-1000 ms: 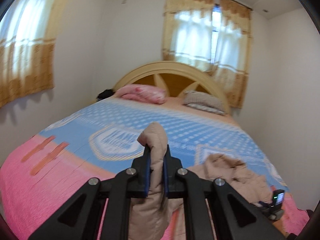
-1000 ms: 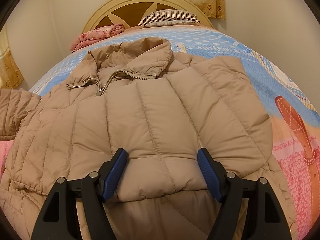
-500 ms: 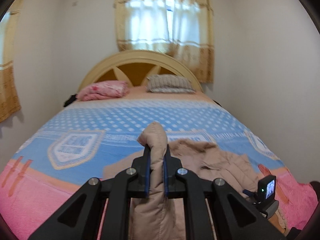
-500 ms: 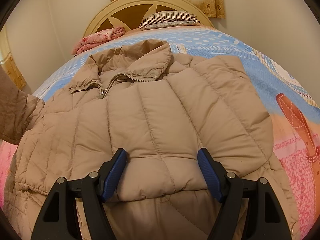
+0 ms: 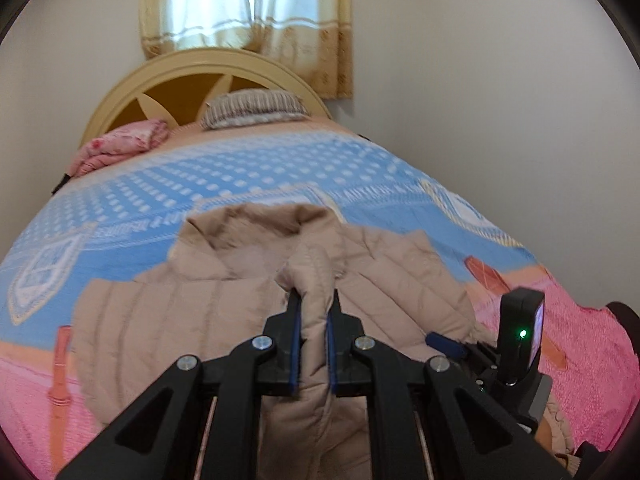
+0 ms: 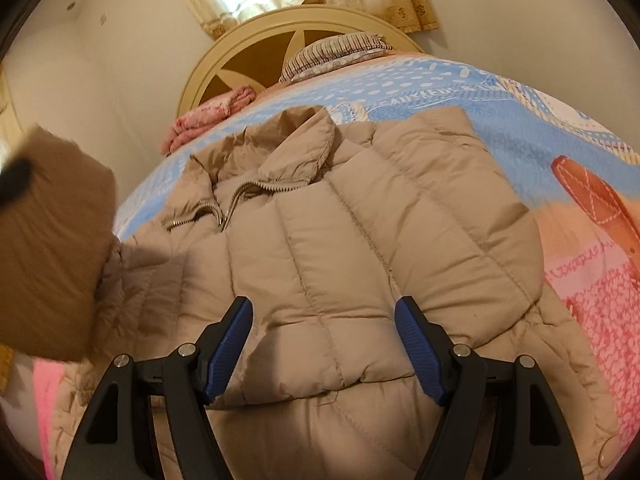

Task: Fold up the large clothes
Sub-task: 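Fold the held sleeve across the jacket front and release with the left tool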

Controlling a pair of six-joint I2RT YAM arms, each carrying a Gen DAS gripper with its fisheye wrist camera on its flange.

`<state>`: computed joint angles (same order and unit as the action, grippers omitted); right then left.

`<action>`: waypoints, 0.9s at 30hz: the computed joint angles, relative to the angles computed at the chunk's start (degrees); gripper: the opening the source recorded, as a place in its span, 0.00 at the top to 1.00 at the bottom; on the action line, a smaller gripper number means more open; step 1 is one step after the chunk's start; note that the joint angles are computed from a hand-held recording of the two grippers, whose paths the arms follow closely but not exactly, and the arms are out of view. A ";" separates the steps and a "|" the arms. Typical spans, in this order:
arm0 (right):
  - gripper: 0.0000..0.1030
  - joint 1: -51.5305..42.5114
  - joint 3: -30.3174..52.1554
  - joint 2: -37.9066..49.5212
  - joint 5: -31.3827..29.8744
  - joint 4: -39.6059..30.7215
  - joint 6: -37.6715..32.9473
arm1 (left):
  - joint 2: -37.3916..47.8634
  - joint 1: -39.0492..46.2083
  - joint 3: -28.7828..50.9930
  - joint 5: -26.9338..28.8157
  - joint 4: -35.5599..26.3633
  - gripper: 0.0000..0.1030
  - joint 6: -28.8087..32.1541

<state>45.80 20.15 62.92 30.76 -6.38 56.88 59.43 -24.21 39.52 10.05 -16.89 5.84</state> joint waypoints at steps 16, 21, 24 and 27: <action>0.28 0.52 -5.56 -9.59 2.05 1.44 3.21 | -8.69 6.52 -2.72 -2.89 2.56 0.03 6.90; 0.23 4.47 -9.25 -28.12 6.00 -6.90 11.31 | 6.34 19.82 -8.41 -8.56 17.88 0.03 15.27; 0.24 3.17 -3.52 -19.47 -1.65 -5.66 8.38 | 16.64 26.68 -5.26 -2.98 16.65 0.03 12.24; 0.26 0.30 3.42 -4.41 -13.79 -0.74 1.88 | 18.21 30.38 -4.38 2.69 14.13 0.03 8.64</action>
<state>46.10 23.57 58.52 16.97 -7.12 58.76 77.65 6.17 35.14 12.74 -2.76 14.47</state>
